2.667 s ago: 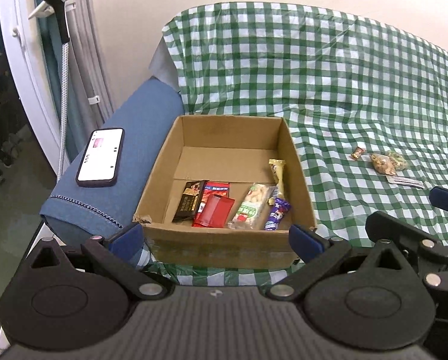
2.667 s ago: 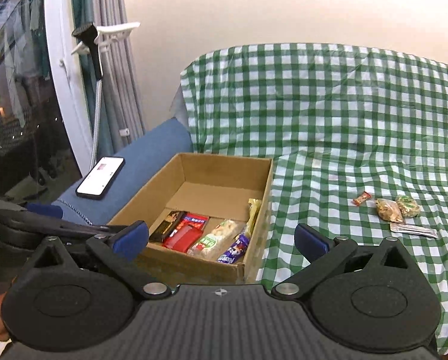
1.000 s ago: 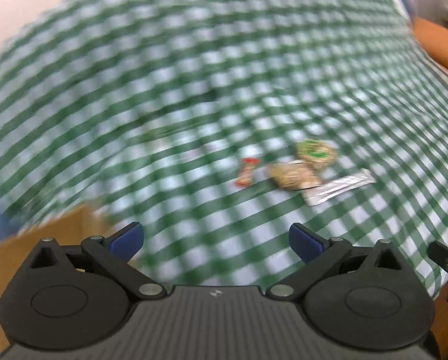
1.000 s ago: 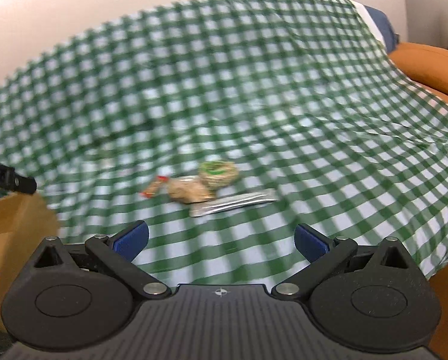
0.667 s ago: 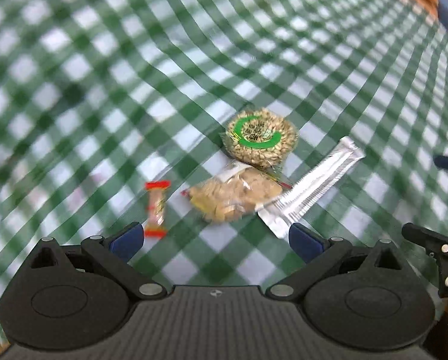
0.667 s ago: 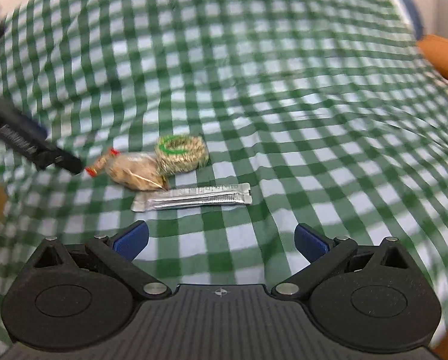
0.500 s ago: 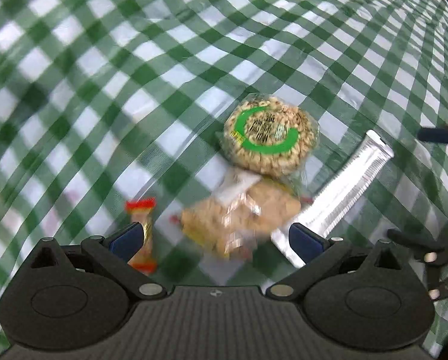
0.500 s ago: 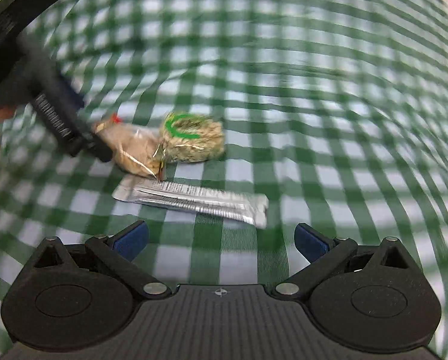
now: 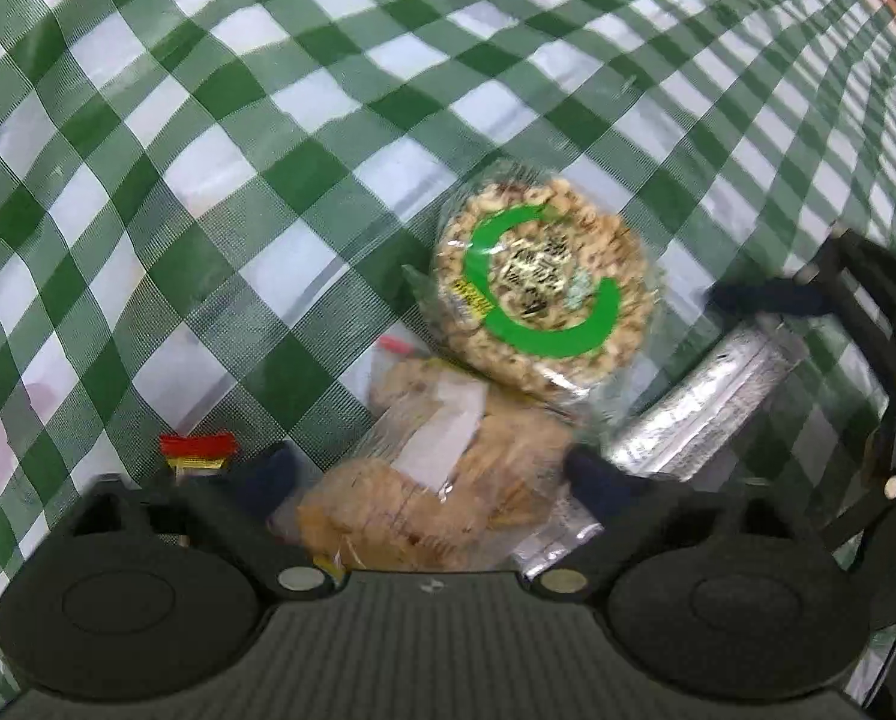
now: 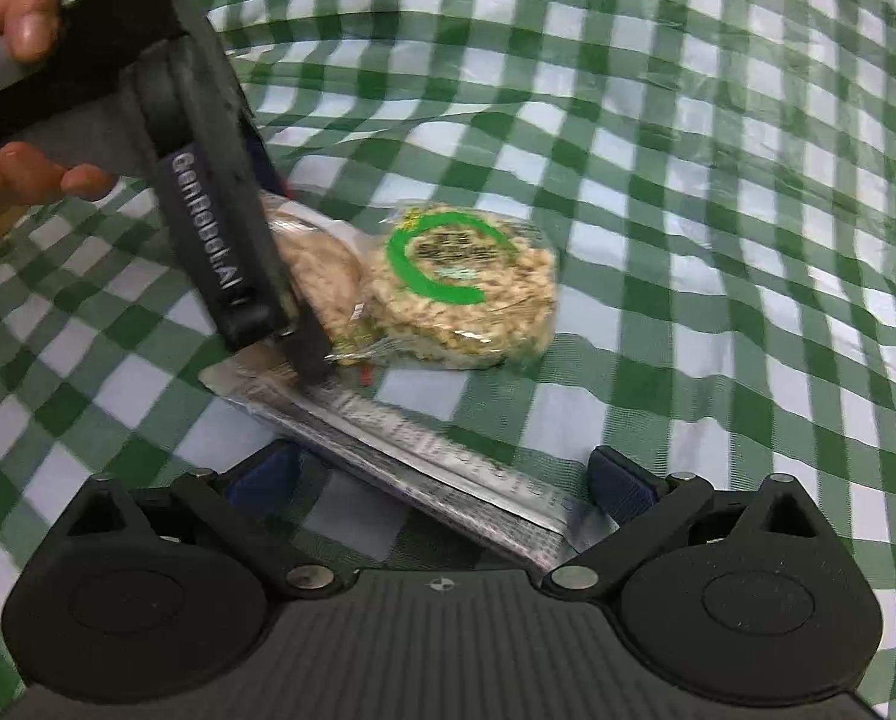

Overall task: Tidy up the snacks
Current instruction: 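Grasp the peanut bag with the left tool while the right tool grasps the silver bar, then carry both snacks over the box and release them inside with both tools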

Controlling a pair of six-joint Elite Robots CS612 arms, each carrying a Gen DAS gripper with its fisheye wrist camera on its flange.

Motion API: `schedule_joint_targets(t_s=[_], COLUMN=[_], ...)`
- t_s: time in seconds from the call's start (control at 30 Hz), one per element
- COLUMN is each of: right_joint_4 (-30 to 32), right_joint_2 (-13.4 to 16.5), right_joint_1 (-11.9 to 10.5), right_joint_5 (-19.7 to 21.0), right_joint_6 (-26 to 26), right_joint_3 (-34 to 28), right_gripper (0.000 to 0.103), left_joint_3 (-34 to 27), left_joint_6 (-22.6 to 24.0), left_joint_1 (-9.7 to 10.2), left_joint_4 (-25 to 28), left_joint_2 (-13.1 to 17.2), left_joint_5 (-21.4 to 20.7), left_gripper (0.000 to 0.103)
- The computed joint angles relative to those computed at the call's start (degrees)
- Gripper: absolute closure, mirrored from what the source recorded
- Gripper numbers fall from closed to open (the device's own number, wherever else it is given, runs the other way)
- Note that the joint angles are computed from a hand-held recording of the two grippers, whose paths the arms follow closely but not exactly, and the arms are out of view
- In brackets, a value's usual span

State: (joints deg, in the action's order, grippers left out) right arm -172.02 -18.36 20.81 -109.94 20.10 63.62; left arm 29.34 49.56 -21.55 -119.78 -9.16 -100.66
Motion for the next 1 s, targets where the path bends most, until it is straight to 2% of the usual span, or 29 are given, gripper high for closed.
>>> schedule_joint_targets(t_s=[0.03,0.07,0.1,0.13,0.23,0.33,0.53,0.63,0.73,0.83,1.0], right_joint_4=[-0.4,-1.2,-1.7,-1.6,1.0,3.2,-0.2,-1.8,-4.4,-7.3,-6.0], right_joint_2=[-0.1,0.0,-0.1,-0.2,-1.2,-2.5,-5.9,-7.4,-8.3,-8.5,-7.0], right_joint_1=[0.0,0.1,0.2,0.4,1.1,2.3,5.2,7.1,9.4,12.0,16.5], right_joint_5=[0.2,0.0,0.0,-0.2,-1.2,-5.1,-13.1,-16.9,-20.1,-22.1,-21.7], right_joint_6=[-0.9,-2.0,-2.9,-3.6,-4.0,1.8,15.9,21.0,24.3,24.8,27.4], right_joint_3=[0.0,0.1,0.2,0.2,1.0,2.4,7.0,8.0,7.8,6.2,-1.2], right_gripper=[0.021,0.029,0.055,0.073,0.092,0.096,0.097,0.097,0.097,0.097,0.097], left_joint_3=[1.1,1.6,1.7,2.1,6.3,11.5,27.8,35.0,42.4,48.6,57.1], left_joint_6=[0.7,0.4,-0.7,-1.7,-3.6,-6.2,-9.2,-11.2,-12.7,-14.8,-16.0], left_joint_1=[0.09,0.16,0.36,0.69,1.75,3.13,6.3,7.96,10.05,12.48,16.77], left_joint_4=[-1.4,-2.0,-2.0,-2.3,-6.4,-9.3,-19.8,-24.8,-31.4,-36.6,-43.0], left_joint_2=[-0.5,-0.9,-1.1,-1.4,-3.8,-7.2,-17.4,-22.0,-26.6,-30.7,-36.2], left_joint_5=[-0.8,-0.9,-1.2,-2.1,-3.9,-6.3,-9.9,-10.9,-11.1,-11.1,-10.6], left_gripper=[0.041,0.044,0.046,0.048,0.049,0.049,0.049,0.049,0.049,0.049,0.049])
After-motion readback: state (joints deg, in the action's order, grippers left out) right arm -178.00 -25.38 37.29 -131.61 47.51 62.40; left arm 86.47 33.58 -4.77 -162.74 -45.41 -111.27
